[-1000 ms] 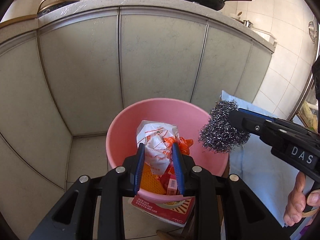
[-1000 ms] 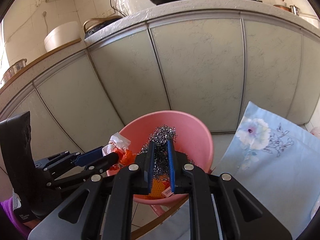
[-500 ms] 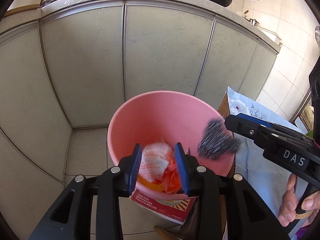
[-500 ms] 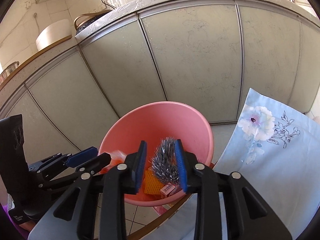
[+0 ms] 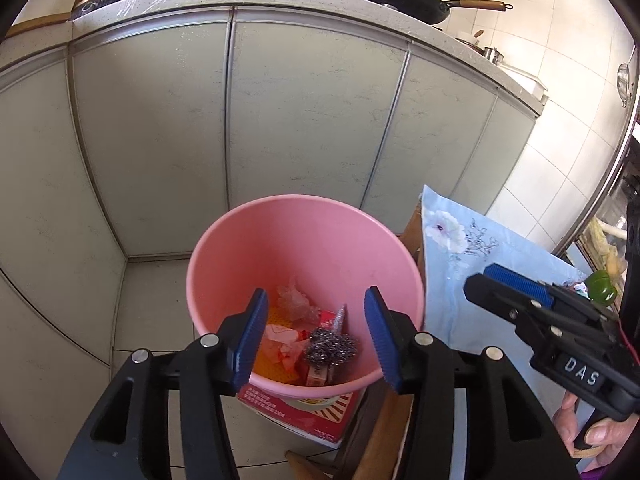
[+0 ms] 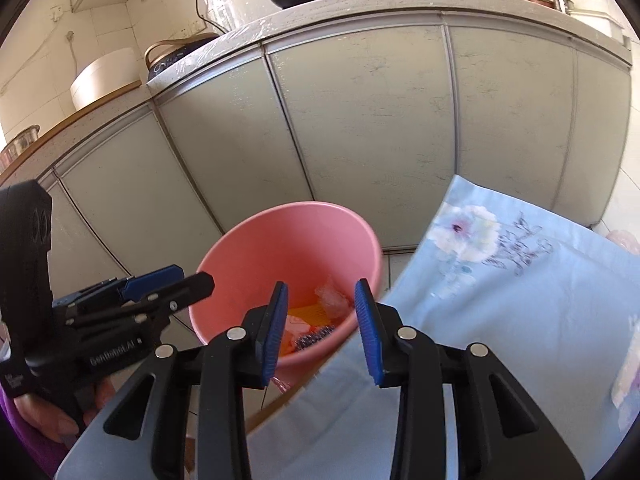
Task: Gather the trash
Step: 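Open both tools to drop the wrapper and steel wool into the bin, then move both open tools back over the remaining trash on the table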
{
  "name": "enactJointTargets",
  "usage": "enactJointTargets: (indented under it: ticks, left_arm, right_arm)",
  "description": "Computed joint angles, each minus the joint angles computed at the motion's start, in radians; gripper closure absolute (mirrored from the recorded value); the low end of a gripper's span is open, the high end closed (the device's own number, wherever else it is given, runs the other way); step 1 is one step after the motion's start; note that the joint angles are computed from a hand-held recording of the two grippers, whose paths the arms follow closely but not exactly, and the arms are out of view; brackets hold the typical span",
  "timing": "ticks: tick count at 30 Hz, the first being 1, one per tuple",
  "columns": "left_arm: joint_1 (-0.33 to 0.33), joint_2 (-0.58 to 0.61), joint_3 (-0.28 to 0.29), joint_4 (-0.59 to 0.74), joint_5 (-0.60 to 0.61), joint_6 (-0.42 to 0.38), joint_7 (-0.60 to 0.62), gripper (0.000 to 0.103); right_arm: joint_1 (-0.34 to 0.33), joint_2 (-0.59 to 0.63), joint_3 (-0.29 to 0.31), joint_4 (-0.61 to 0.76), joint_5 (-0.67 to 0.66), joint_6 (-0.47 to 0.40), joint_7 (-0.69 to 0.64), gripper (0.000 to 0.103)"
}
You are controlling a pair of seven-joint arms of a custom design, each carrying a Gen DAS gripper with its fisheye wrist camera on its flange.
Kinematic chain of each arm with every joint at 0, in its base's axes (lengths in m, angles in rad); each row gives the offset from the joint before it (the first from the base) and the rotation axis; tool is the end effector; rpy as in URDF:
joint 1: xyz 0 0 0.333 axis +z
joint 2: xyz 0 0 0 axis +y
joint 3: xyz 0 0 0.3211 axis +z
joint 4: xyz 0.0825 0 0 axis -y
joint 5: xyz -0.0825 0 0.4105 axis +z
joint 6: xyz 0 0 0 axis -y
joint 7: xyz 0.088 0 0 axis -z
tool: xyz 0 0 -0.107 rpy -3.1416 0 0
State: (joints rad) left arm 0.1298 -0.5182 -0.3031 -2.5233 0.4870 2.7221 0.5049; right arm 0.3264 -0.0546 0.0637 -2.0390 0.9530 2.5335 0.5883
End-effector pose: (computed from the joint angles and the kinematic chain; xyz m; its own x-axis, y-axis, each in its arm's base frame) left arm 0.4481 -0.1060 0.5146 0.4135 -0.8975 0.1535 -0.5862 -0.3914 -0.7093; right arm 0.5609 0.2215 0.5190 0.7155 -0.6561 -0.2401 -0.5757 -0.3590 -0.7346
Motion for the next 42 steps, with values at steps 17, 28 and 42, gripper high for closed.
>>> enactJointTargets:
  ticks: [17,28,42]
  left_arm:
    - [-0.191,0.255,0.013,0.21,-0.088,0.097,0.215,0.055]
    - [-0.359,0.581,0.039,0.531,-0.226,0.078,0.509,0.055]
    - [-0.472,0.935,0.079,0.937,-0.345,-0.118,0.702,0.055]
  right_arm:
    - [-0.08,-0.196,-0.131,-0.272,-0.13,0.159,0.105,0.068]
    - [-0.175,-0.168,-0.199,-0.271,-0.209,0.2,0.226,0.068]
    - [-0.232,-0.119,-0.207,-0.242,-0.217,0.219,0.285,0.068]
